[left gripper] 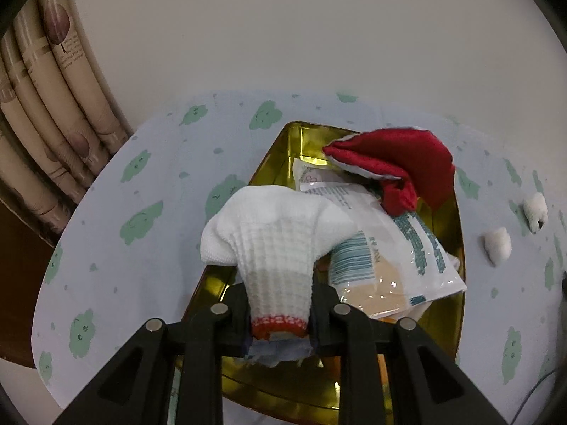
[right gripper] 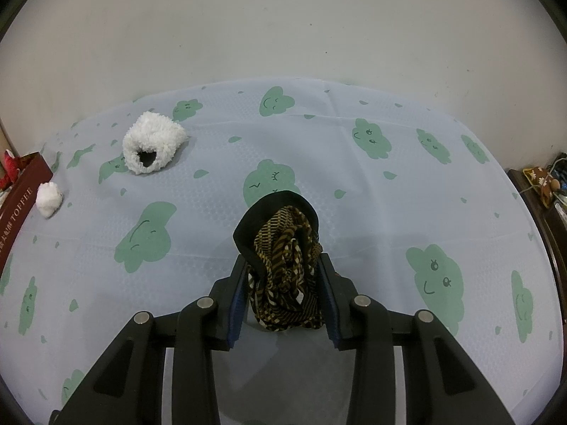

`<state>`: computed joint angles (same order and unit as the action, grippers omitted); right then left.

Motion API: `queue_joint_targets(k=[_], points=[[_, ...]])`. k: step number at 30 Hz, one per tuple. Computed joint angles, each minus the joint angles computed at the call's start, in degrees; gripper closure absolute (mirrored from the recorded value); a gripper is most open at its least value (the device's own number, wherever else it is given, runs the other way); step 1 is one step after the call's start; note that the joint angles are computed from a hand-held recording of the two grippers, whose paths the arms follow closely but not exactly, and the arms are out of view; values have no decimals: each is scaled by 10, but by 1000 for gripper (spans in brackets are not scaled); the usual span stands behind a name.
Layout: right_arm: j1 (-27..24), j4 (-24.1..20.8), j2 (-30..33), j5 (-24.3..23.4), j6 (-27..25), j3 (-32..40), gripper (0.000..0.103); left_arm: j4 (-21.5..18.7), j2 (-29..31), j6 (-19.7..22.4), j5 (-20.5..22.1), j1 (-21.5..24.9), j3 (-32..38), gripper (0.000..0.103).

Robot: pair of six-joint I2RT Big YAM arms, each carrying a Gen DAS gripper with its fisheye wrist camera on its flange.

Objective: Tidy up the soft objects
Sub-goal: 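Carry the white glove to the tin and lower it in with the left tool, then carry the dark cap over the tin and release it with the right tool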

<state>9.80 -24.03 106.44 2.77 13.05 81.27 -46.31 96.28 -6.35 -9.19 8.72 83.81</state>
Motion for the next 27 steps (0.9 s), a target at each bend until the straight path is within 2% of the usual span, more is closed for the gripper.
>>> queue_joint_targets(k=[4,6,9,11,27], points=[[1,-3,0,3,-2,2,67,-6,2,11,-7,-2,3,74],[1,-5,0,4,-2,3,67,-12,2,12,-12,-2,6,59],[0,-7,1,4,-2,4,66,-25,-2,-3,21,7,10,55],[1,-7,1,4,-2,4,65,-20,-12,-9,42,12,4,48],[1,-5,-1,7,-6,-1,64,7,-74,3,95,-4,-29,47]])
